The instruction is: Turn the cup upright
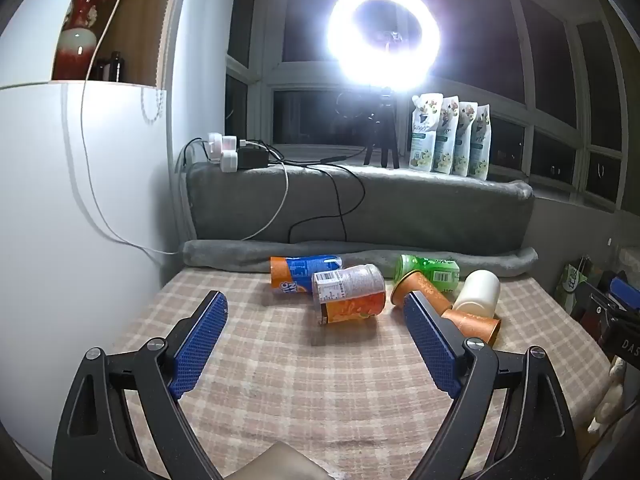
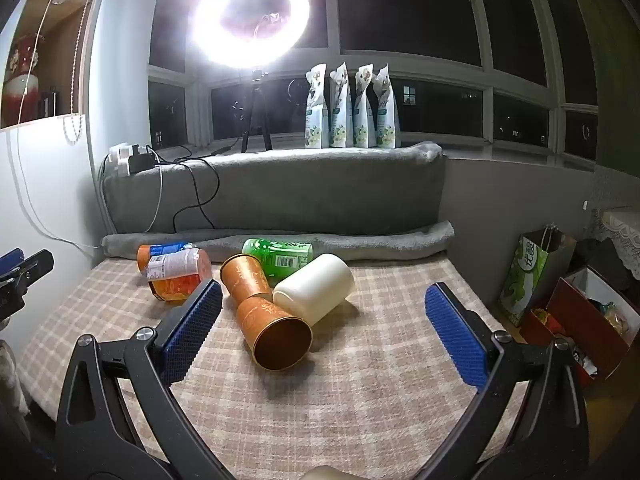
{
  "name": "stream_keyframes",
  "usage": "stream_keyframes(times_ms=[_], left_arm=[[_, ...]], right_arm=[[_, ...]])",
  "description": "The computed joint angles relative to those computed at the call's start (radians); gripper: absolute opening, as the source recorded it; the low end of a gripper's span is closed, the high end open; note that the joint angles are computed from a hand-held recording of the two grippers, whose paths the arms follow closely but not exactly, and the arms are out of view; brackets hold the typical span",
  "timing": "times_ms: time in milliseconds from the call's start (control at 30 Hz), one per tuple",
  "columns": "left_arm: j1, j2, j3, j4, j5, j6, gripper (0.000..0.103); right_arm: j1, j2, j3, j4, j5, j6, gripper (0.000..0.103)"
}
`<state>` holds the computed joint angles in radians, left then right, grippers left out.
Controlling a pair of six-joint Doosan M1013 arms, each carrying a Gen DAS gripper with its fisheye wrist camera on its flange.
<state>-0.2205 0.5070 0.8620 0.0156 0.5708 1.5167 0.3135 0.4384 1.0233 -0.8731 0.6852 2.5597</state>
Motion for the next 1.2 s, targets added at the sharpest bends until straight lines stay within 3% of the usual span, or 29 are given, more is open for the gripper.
stream_keyframes(times_ms=[1200], left_arm=[[-0.002, 0.003, -0.011, -0.009, 0.003, 0.010, 0.090]], right_arm=[[0.000, 0.003, -0.003, 0.000, -0.001, 0.001, 0.103]])
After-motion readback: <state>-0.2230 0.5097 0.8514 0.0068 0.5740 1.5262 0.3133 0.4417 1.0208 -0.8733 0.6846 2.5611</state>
